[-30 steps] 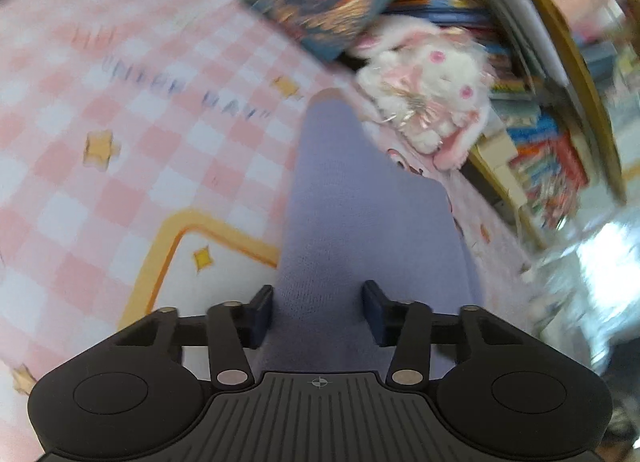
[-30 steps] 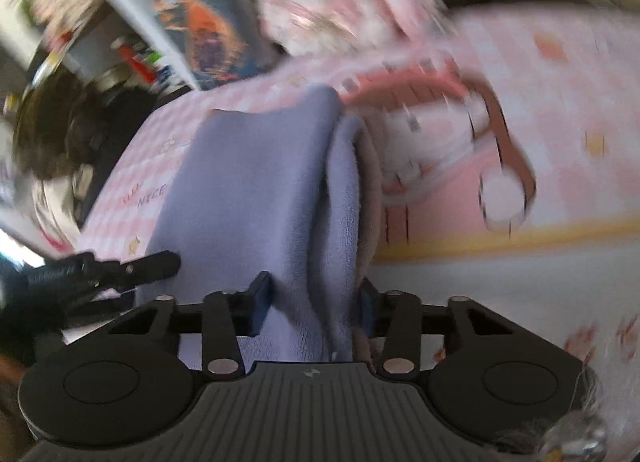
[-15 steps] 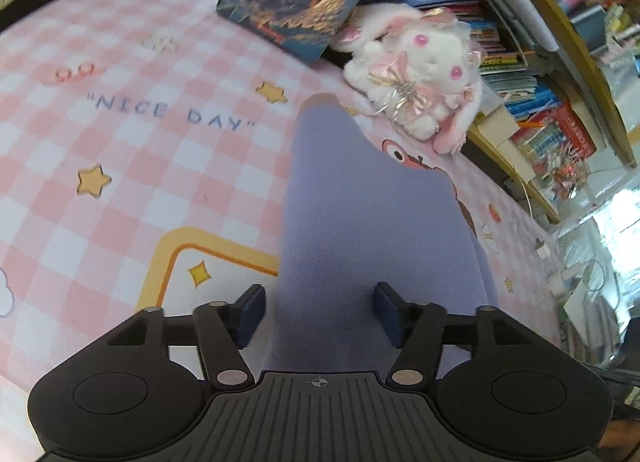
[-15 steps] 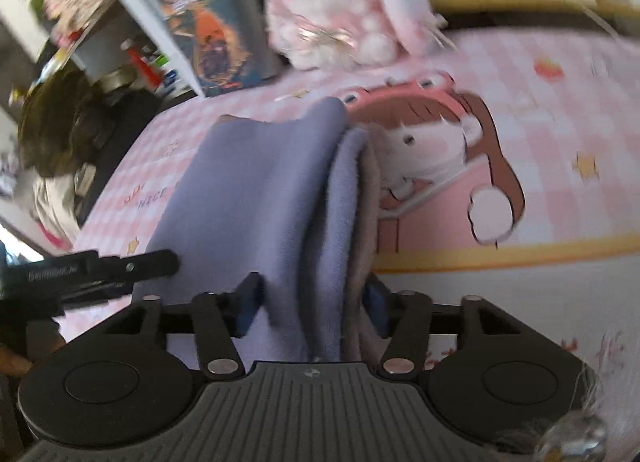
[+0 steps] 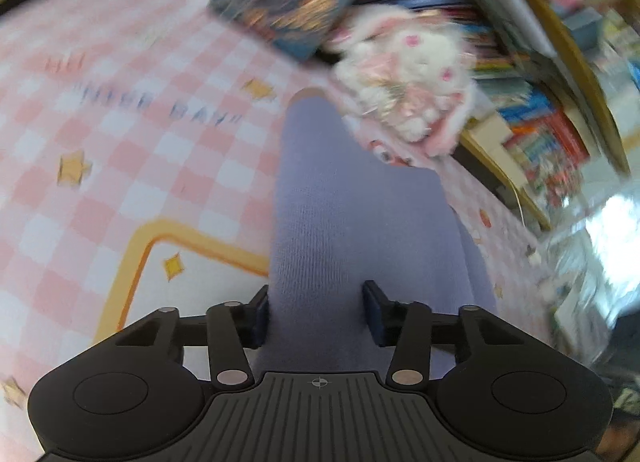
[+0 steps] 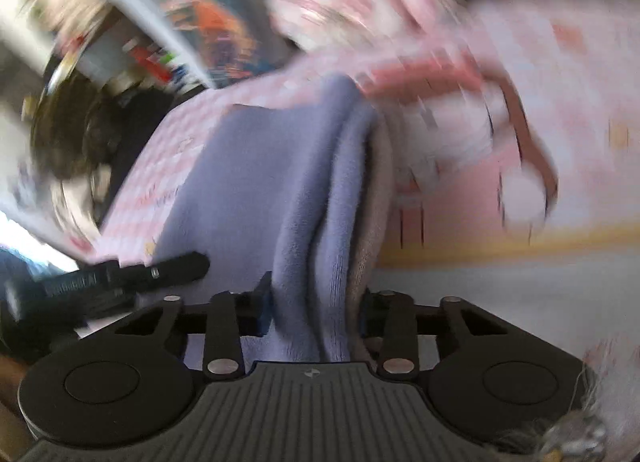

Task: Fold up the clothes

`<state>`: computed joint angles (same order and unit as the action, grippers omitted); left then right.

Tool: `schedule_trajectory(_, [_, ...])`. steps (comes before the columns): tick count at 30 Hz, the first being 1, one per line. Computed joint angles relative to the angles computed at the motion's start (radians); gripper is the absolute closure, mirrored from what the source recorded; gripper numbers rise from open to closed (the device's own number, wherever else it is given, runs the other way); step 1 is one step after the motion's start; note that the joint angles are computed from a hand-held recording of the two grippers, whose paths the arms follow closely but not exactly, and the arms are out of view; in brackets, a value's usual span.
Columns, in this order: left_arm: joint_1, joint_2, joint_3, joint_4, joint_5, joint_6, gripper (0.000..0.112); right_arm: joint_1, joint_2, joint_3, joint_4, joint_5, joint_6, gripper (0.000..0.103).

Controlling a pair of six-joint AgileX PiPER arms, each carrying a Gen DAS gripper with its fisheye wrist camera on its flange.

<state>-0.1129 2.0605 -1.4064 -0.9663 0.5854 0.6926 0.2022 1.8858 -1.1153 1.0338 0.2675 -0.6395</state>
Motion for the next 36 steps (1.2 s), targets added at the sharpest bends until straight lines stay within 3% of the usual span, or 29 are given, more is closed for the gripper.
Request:
schedule_trajectory(2, [-0.021,-0.029,0.028,0.001,-0.036,0.045,0.068,0.051,-0.033,0.02,-0.165,-0.079,0.063,0.071])
schedule_trajectory(4, [-0.01,-0.003,-0.009,0.045,0.009,-0.023,0.066,0.055,-0.039,0.026,-0.211,-0.083,0.094,0.071])
schedule_trajectory(8, [0.028,0.06,-0.077,0.063,0.105,-0.13,0.055,-0.033,-0.002,0.015,0.022,0.033,-0.022,0.064])
schedule_trajectory(10, [0.035,0.078,-0.09,0.05,0.121,-0.131,0.052,-0.071,0.019,0.006,0.087,0.092,-0.017,0.055])
schedule_trajectory(14, [0.041,0.11,-0.105,-0.006,0.137,-0.108,0.048,-0.116,0.041,0.022,0.248,0.154,-0.092,0.049])
schedule_trajectory(15, [0.034,0.109,-0.105,-0.004,0.128,-0.112,0.05,-0.112,0.044,0.017,0.242,0.154,-0.09,0.049])
schedule_trajectory(18, [0.012,0.091,-0.089,0.021,0.09,-0.121,0.057,-0.104,0.057,-0.006,0.224,0.17,-0.08,0.063])
schedule_trajectory(21, [0.016,0.052,-0.038,-0.042,0.066,-0.052,0.067,-0.099,0.032,0.026,0.321,0.147,-0.202,0.07])
schedule_trajectory(25, [0.005,-0.032,0.065,-0.161,0.008,0.099,0.068,-0.077,-0.038,0.089,0.468,0.082,-0.406,0.071])
schedule_trajectory(30, [0.005,-0.073,0.103,-0.211,0.005,0.14,0.068,-0.066,-0.1,0.151,0.646,0.054,-0.628,0.071])
schedule_trajectory(36, [-0.024,-0.094,0.135,-0.198,-0.011,0.121,0.068,-0.08,-0.133,0.196,0.647,0.056,-0.624,0.071])
